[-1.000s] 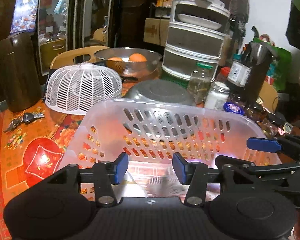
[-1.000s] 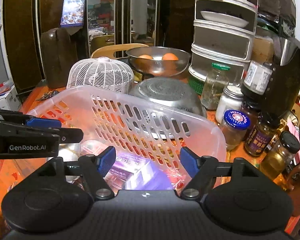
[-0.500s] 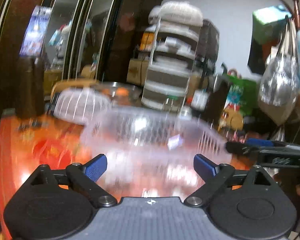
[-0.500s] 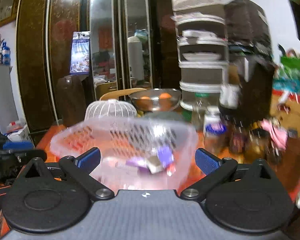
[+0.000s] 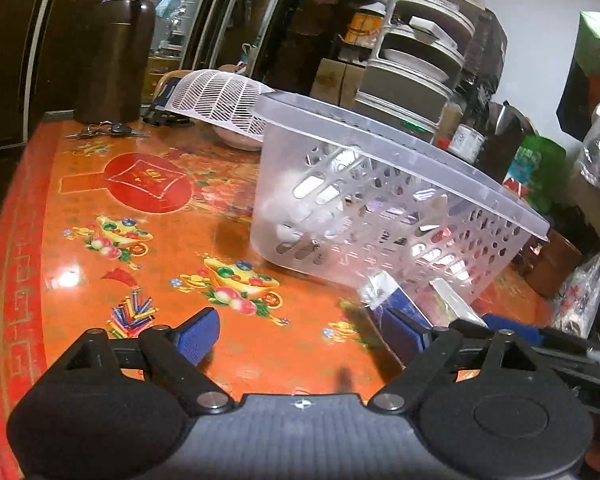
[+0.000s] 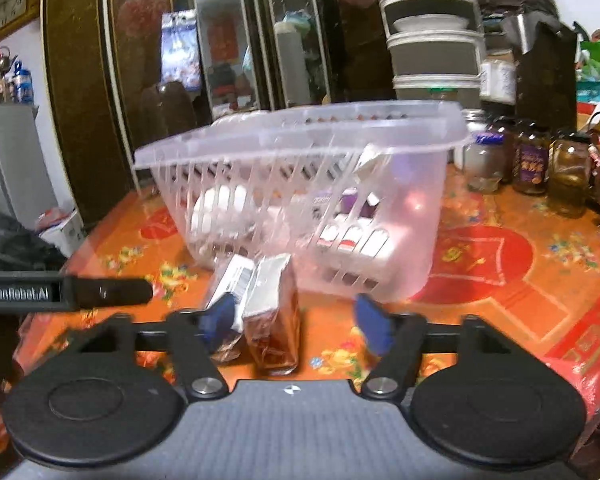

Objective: Organize objects
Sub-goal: 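Grasp the blue-white barcode box with the left tool while the right tool grasps the foil packet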

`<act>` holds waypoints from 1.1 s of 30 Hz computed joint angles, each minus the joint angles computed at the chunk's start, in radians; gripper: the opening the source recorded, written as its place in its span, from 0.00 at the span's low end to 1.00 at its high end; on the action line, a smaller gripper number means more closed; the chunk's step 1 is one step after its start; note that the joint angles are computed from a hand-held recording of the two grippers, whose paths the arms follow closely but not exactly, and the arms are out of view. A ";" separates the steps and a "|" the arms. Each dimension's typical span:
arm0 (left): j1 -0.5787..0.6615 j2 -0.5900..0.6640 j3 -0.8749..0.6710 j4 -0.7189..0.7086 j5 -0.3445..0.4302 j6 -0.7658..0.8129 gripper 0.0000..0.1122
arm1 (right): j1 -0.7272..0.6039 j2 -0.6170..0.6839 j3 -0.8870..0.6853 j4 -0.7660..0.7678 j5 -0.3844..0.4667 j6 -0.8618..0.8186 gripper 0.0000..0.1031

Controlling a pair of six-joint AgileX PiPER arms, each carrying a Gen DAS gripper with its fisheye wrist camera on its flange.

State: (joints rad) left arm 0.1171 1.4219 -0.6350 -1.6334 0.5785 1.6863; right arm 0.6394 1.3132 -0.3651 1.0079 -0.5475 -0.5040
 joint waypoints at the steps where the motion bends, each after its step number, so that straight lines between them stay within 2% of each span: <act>1: -0.007 0.003 0.000 -0.003 -0.009 -0.003 0.81 | 0.006 0.015 -0.008 0.025 -0.009 -0.028 0.52; 3: -0.010 0.011 -0.009 0.016 -0.010 -0.026 0.81 | 0.056 0.036 -0.006 0.113 -0.059 -0.083 0.52; 6: -0.023 0.014 -0.005 0.006 -0.020 -0.004 0.81 | 0.044 0.061 -0.033 0.144 -0.019 -0.137 0.52; 10: -0.045 0.016 -0.003 0.014 -0.044 0.006 0.81 | 0.020 0.088 -0.103 0.310 0.064 -0.371 0.54; 14: -0.052 0.013 0.003 0.006 -0.056 0.014 0.81 | 0.010 0.105 -0.147 0.423 0.077 -0.523 0.54; 19: -0.072 0.008 0.007 0.001 -0.084 0.026 0.81 | -0.066 0.132 -0.176 0.342 0.164 -0.487 0.64; 22: -0.075 0.017 -0.004 0.023 -0.086 -0.001 0.81 | -0.075 0.151 -0.203 0.366 0.195 -0.548 0.77; 24: -0.076 0.013 -0.001 0.023 -0.088 0.000 0.81 | -0.076 0.155 -0.208 0.373 0.196 -0.560 0.77; 25: -0.076 0.013 0.000 0.024 -0.087 0.000 0.81 | -0.074 0.150 -0.201 0.363 0.195 -0.551 0.74; 27: -0.077 0.010 0.002 0.026 -0.084 0.001 0.81 | -0.067 0.132 -0.175 0.300 0.183 -0.486 0.54; 28: -0.076 0.008 0.004 0.022 -0.078 0.009 0.81 | -0.068 0.119 -0.159 0.267 0.176 -0.446 0.38; 29: -0.078 0.006 0.006 0.016 -0.073 0.022 0.81 | -0.073 0.109 -0.144 0.235 0.172 -0.403 0.26; 31: -0.100 -0.002 0.008 0.030 -0.078 0.035 0.81 | -0.130 0.073 -0.113 0.106 0.224 -0.278 0.26; 33: -0.126 -0.012 0.013 0.038 -0.086 0.060 0.81 | -0.153 0.037 -0.084 0.075 0.229 -0.246 0.26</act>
State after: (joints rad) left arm -0.0090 1.4101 -0.6219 -1.5950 0.4925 1.7463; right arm 0.4860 1.3505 -0.4488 1.0830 -0.3183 -0.7497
